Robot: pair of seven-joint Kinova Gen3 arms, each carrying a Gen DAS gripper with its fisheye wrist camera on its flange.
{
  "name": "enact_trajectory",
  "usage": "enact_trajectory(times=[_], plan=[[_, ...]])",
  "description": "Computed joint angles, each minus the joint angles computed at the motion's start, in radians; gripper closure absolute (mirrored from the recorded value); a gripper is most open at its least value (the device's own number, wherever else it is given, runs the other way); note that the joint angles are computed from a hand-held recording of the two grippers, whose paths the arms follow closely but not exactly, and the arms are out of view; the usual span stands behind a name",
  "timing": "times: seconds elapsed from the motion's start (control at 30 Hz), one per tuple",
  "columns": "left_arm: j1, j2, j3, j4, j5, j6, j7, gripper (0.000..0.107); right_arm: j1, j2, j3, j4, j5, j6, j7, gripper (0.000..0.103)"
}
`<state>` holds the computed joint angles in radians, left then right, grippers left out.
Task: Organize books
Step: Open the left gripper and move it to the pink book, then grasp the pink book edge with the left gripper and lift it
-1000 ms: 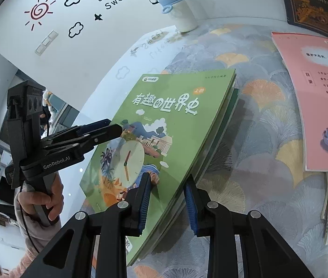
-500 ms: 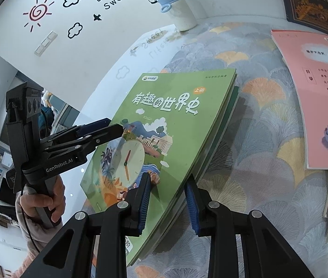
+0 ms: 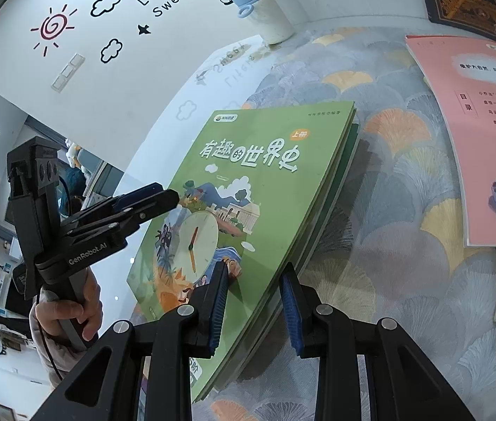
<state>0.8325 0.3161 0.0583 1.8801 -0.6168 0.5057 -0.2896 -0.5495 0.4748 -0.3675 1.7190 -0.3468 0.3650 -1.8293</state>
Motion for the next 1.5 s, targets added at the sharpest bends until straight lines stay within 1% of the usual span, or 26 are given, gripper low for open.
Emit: enact_trajectory(times=[0.07, 0.1, 0.2, 0.23, 0.3, 0.37, 0.47, 0.6, 0.67, 0.73, 0.77, 0.8, 0.83, 0.9, 0.97, 1.03, 1.07, 1.13, 1.2, 1.27, 1.3, 1.33, 1.37, 1.4, 1.43, 1.5], plan=[[0.013, -0.003, -0.005, -0.013, -0.006, 0.029, 0.019, 0.062, -0.012, -0.007, 0.019, 0.004, 0.008, 0.011, -0.020, 0.073], [0.028, 0.003, -0.007, -0.031, -0.018, 0.065, 0.036, 0.062, -0.001, -0.014, 0.010, 0.017, 0.004, -0.003, -0.016, 0.073], [0.072, 0.020, -0.008, -0.082, -0.050, 0.170, 0.074, 0.062, 0.096, -0.042, -0.084, 0.083, -0.054, -0.090, 0.038, 0.073], [0.067, 0.022, 0.013, -0.094, -0.061, 0.188, 0.086, 0.062, 0.121, -0.049, -0.108, 0.094, -0.061, -0.102, 0.049, 0.073], [0.069, 0.021, 0.029, -0.108, -0.072, 0.204, 0.093, 0.062, 0.151, -0.070, -0.131, 0.112, -0.053, -0.115, 0.046, 0.072], [0.079, 0.032, 0.044, -0.140, -0.083, 0.237, 0.091, 0.062, 0.186, -0.089, -0.157, 0.137, -0.073, -0.133, 0.068, 0.071], [0.076, 0.051, 0.065, -0.193, -0.064, 0.250, 0.065, 0.060, 0.316, -0.106, -0.278, 0.186, -0.057, -0.176, 0.062, 0.070], [0.103, 0.103, 0.063, -0.294, -0.053, 0.273, 0.040, 0.060, 0.502, -0.139, -0.429, 0.269, -0.042, -0.227, 0.051, 0.069], [0.110, 0.132, 0.060, -0.343, -0.033, 0.262, 0.023, 0.060, 0.594, -0.159, -0.481, 0.302, -0.092, -0.229, 0.102, 0.069], [0.124, 0.170, 0.050, -0.400, -0.010, 0.251, 0.015, 0.060, 0.687, -0.193, -0.516, 0.340, -0.173, -0.225, 0.172, 0.068], [0.139, 0.193, 0.041, -0.434, 0.000, 0.262, 0.014, 0.060, 0.733, -0.217, -0.526, 0.361, -0.214, -0.220, 0.207, 0.068], [0.146, 0.217, 0.038, -0.471, 0.015, 0.273, 0.002, 0.060, 0.779, -0.229, -0.546, 0.376, -0.250, -0.218, 0.247, 0.063], [0.151, 0.242, 0.036, -0.510, 0.033, 0.281, -0.015, 0.060, 0.821, -0.250, -0.550, 0.394, -0.286, -0.212, 0.283, 0.056], [0.155, 0.294, 0.035, -0.586, 0.075, 0.277, -0.046, 0.060, 0.902, -0.276, -0.571, 0.425, -0.346, -0.218, 0.344, 0.052], [0.174, 0.341, 0.017, -0.653, 0.104, 0.285, -0.055, 0.060, 0.964, -0.275, -0.575, 0.432, -0.378, -0.204, 0.398, 0.052], [0.201, 0.392, -0.010, -0.726, 0.124, 0.315, -0.043, 0.060, 0.960, -0.270, -0.531, 0.427, -0.354, -0.196, 0.391, 0.052], [0.208, 0.416, -0.020, -0.756, 0.140, 0.324, -0.019, 0.060, 0.933, -0.269, -0.494, 0.426, -0.318, -0.209, 0.363, 0.052], [0.230, 0.440, -0.065, -0.767, 0.184, 0.295, 0.046, 0.060, 0.924, -0.255, -0.470, 0.434, -0.239, -0.265, 0.309, 0.052], [0.229, 0.450, -0.074, -0.742, 0.186, 0.220, 0.087, 0.060, 0.972, -0.194, -0.521, 0.432, -0.183, -0.315, 0.297, 0.052], [0.256, 0.476, -0.117, -0.754, 0.195, 0.197, 0.090, 0.060, 1.032, -0.106, -0.614, 0.438, -0.153, -0.397, 0.313, 0.052], [0.270, 0.487, -0.136, -0.748, 0.187, 0.177, 0.093, 0.059, 1.049, -0.080, -0.647, 0.449, -0.137, -0.437, 0.319, 0.052], [0.285, 0.487, -0.159, -0.725, 0.173, 0.141, 0.112, 0.054, 1.047, -0.065, -0.661, 0.459, -0.126, -0.478, 0.339, 0.052], [0.289, 0.478, -0.163, -0.693, 0.145, 0.100, 0.147, 0.053, 1.027, -0.055, -0.657, 0.467, -0.126, -0.518, 0.374, 0.052], [0.279, 0.469, -0.151, -0.662, 0.120, 0.059, 0.182, 0.051, 0.990, -0.063, -0.634, 0.473, -0.137, -0.543, 0.413, 0.052], [0.281, 0.460, -0.158, -0.637, 0.112, 0.028, 0.201, 0.051, 0.958, -0.073, -0.610, 0.480, -0.155, -0.561, 0.437, 0.051], [0.315, 0.465, -0.205, -0.632, 0.121, 0.015, 0.190, 0.050, 0.912, -0.085, -0.594, 0.503, -0.221, -0.624, 0.501, 0.051]])
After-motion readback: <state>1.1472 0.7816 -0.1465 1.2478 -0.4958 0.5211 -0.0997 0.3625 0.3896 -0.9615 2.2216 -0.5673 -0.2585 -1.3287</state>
